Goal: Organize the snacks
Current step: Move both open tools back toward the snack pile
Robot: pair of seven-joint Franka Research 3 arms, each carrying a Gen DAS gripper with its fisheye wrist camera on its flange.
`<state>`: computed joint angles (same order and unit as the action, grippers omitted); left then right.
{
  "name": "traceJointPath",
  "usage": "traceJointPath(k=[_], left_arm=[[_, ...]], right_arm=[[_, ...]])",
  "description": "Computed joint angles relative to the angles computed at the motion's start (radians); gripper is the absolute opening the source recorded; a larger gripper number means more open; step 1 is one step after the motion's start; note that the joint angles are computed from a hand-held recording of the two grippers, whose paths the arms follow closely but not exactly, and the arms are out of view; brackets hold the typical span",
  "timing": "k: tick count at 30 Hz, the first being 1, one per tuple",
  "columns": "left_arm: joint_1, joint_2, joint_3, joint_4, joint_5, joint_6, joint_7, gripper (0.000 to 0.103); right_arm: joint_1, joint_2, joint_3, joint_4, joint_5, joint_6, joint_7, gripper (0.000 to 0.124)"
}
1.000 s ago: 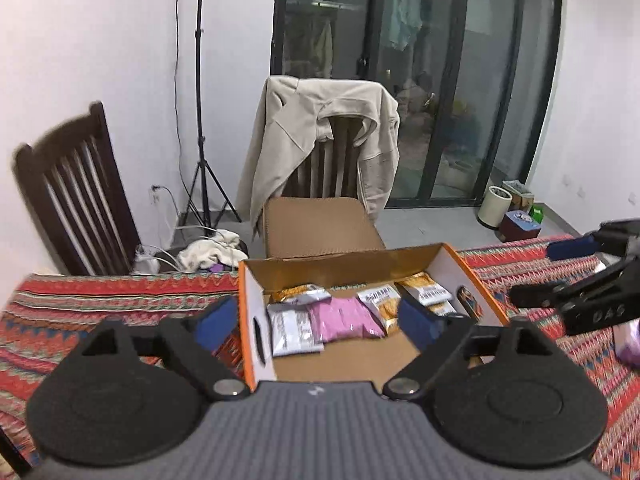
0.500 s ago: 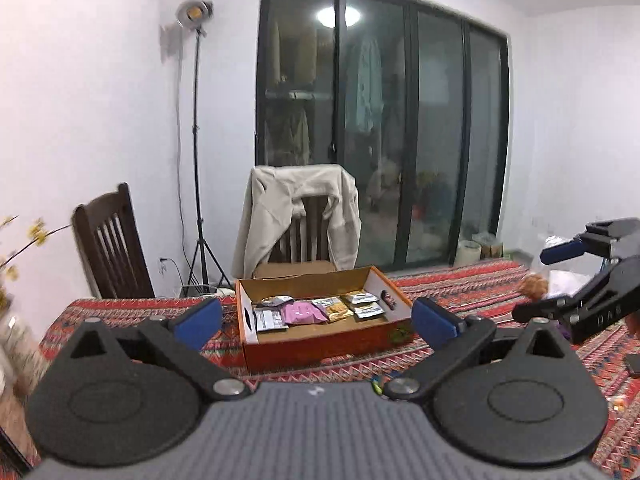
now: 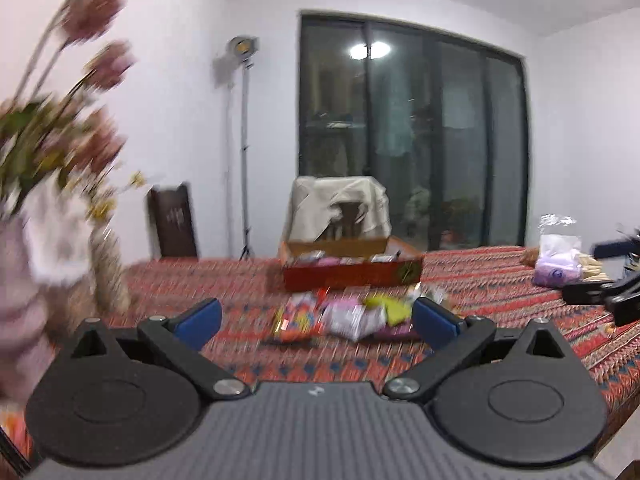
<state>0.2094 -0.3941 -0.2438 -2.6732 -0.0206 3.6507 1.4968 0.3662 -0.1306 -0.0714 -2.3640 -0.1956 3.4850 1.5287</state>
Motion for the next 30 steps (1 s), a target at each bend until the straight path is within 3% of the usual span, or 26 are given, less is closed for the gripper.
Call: traceJointPath(k=[2, 4, 6, 8, 10, 12, 14, 18, 19, 23, 30], left_arm=[[0.025, -0.025, -0.042, -0.054, -0.059, 0.012, 0.004, 0.103], [0.055, -0.040, -0.081, -0.081, -0.111, 0.002, 0.019, 0.103], [0.028, -0.061, -0.037, -0.099, -0.089, -0.041, -0.011, 0.103], [-0.013, -0.067, 0.036, -0.103, -0.028, -0.060, -0.054, 0.103], [-0.022, -0.055, 0.058, -0.110, -0.010, -0.025, -0.102, 0.103], [-0.021, -0.050, 0.070, -0.100, 0.015, -0.046, -0.124, 0.103], [0.018, -0.049, 0.032, -0.092, 0.013, -0.059, -0.112, 0.103], [0.127, -0.036, -0.092, -0.069, -0.063, -0.064, -0.054, 0.103], [0.134, -0.027, -0.099, -0.058, -0.066, -0.075, -0.046, 0.103], [0.196, 0.021, -0.168, 0.002, -0.106, -0.103, 0.003, 0.103], [0.314, 0.175, -0.313, 0.174, -0.231, -0.165, 0.151, 0.103]], right_arm=[[-0.018, -0.034, 0.047, -0.091, 0.112, 0.056, 0.013, 0.103], [-0.007, -0.047, 0.052, -0.150, 0.147, 0.095, 0.053, 0.103], [0.004, -0.050, 0.040, -0.187, 0.116, 0.115, 0.080, 0.103], [-0.023, -0.058, 0.098, -0.215, 0.199, 0.115, 0.023, 0.103], [-0.024, -0.059, 0.115, -0.230, 0.230, 0.121, -0.001, 0.103], [-0.018, -0.054, 0.116, -0.233, 0.239, 0.120, -0.014, 0.103], [-0.028, -0.050, 0.149, -0.228, 0.299, 0.105, -0.055, 0.103], [-0.026, -0.022, 0.160, -0.197, 0.349, 0.090, -0.093, 0.103], [-0.022, -0.012, 0.155, -0.185, 0.353, 0.086, -0.089, 0.103], [0.004, 0.031, 0.085, -0.131, 0.240, 0.063, 0.038, 0.103], [-0.063, 0.148, 0.110, 0.007, 0.203, 0.045, 0.105, 0.096]])
